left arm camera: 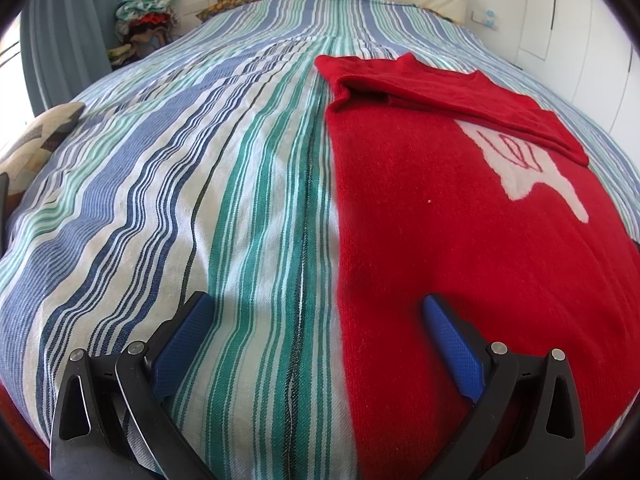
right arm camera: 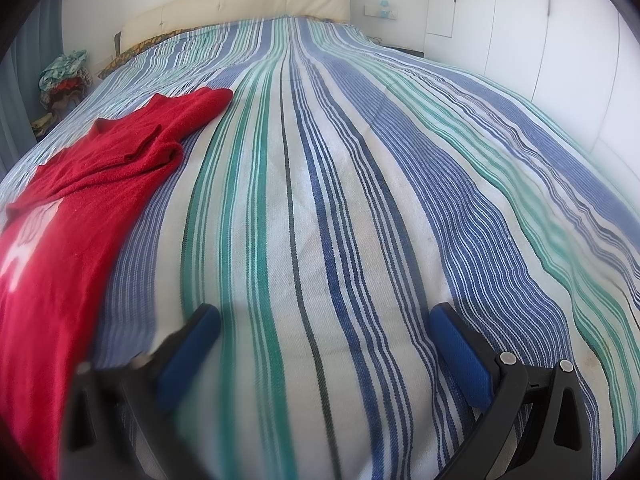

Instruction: Fold small clothes

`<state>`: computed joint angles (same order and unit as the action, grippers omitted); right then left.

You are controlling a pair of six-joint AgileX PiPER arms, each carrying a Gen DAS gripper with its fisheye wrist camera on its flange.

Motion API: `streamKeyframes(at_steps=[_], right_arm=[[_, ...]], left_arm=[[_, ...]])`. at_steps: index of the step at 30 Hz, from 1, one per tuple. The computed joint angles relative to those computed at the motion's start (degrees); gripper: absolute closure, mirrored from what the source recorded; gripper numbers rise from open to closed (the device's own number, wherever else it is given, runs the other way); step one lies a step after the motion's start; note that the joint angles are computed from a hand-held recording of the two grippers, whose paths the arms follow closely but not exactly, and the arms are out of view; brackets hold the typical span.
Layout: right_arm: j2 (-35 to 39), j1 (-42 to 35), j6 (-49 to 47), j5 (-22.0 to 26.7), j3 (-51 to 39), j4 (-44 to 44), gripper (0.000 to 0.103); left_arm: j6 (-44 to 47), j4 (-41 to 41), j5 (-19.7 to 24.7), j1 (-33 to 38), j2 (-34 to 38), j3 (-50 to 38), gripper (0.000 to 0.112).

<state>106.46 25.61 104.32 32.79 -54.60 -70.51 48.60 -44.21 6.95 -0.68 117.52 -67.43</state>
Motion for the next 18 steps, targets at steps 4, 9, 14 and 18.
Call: streamKeyframes(at_steps=[4,9,14,18], right_arm=[[-0.09,0.12,-0.10,0.11,-0.01,0.18,0.000],[-0.03,0.06,-0.10,0.06,-0.02,0.15,0.000],[-0.08,0.10,0.21,0.02,0.04,-0.08,0.000],[-0.02,-0.02,0.05,-0.04,-0.04,-0.05,0.000]], left_arm=[[0.21,-0.23,-0.26,-0.06,0.05,0.05,0.010],[0.39,-0.54,-0.81,-0.27,0.14,0.14,0.010],[2.37,-2.64,-1.17,-0.43,0.08,0.38,0.010],[2.37,-2.64,-1.22,-0.42,0.09,0.41,0.010]])
